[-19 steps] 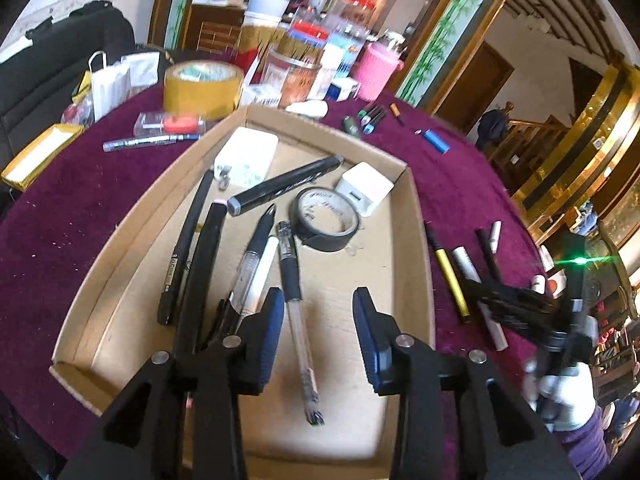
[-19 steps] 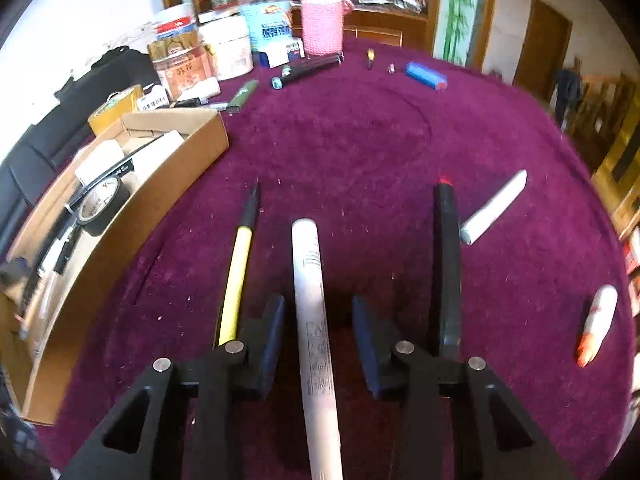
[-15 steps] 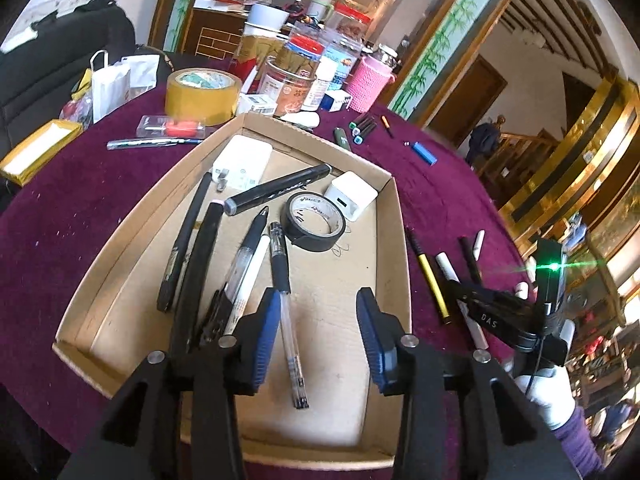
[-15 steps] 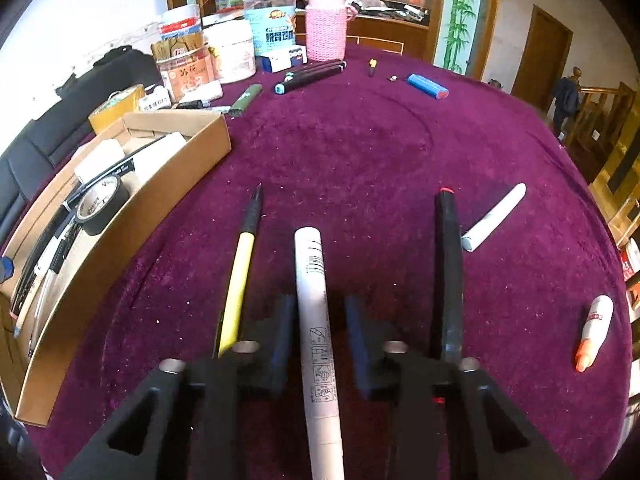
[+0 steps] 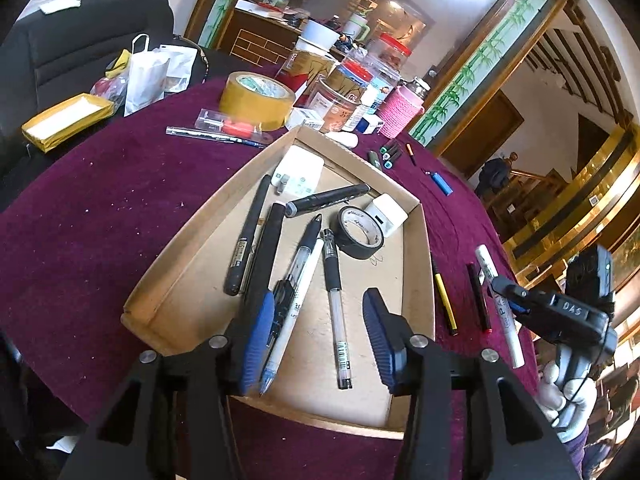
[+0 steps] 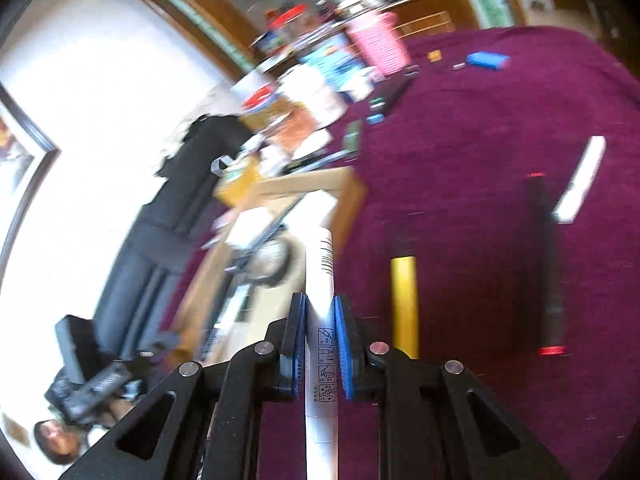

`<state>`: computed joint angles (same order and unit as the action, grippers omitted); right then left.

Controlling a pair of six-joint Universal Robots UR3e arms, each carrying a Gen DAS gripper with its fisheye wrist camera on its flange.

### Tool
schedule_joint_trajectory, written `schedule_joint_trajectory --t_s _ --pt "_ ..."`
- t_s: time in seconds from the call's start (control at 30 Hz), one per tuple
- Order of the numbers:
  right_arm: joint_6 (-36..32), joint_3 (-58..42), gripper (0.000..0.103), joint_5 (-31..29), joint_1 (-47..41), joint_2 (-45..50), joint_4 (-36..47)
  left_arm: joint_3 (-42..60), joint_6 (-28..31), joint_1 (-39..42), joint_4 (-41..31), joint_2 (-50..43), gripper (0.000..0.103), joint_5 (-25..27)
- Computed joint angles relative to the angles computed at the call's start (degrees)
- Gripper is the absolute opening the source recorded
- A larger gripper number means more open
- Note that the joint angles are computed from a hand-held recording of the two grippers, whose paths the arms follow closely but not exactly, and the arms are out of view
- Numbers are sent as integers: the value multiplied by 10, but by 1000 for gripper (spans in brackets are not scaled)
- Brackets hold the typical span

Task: Organize rigid objects
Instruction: 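Grasp the white marker with the right tool and lift it, then carry the white marker into the tray and open the right tool, then grasp the yellow pen with the left tool while the right tool reaches the red-capped black marker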

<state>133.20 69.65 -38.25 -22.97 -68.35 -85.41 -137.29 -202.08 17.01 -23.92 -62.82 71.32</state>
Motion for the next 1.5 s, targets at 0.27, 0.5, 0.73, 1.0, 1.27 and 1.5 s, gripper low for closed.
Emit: schedule_joint_trajectory --t_s 0.27,0.5,0.73,1.0,1.27,1.5 --pt "91 -31 16 -49 155 28 -44 -26 17 43 -39 75 53 -32" --pt "201 -46 17 -170 261 76 -186 -42 52 99 -102 164 62 -56" --pt "219 -1 35 -202 279 56 -264 -59 86 170 -169 217 68 -96" --pt "171 171 59 -143 179 -75 -393 -40 47 84 -96 148 70 -7" --pt "167 258 80 -134 77 -114 -557 118 -26 -239 18 -115 76 329" --pt "104 284 80 -93 8 -125 -514 256 -36 -352 -36 -241 78 393"
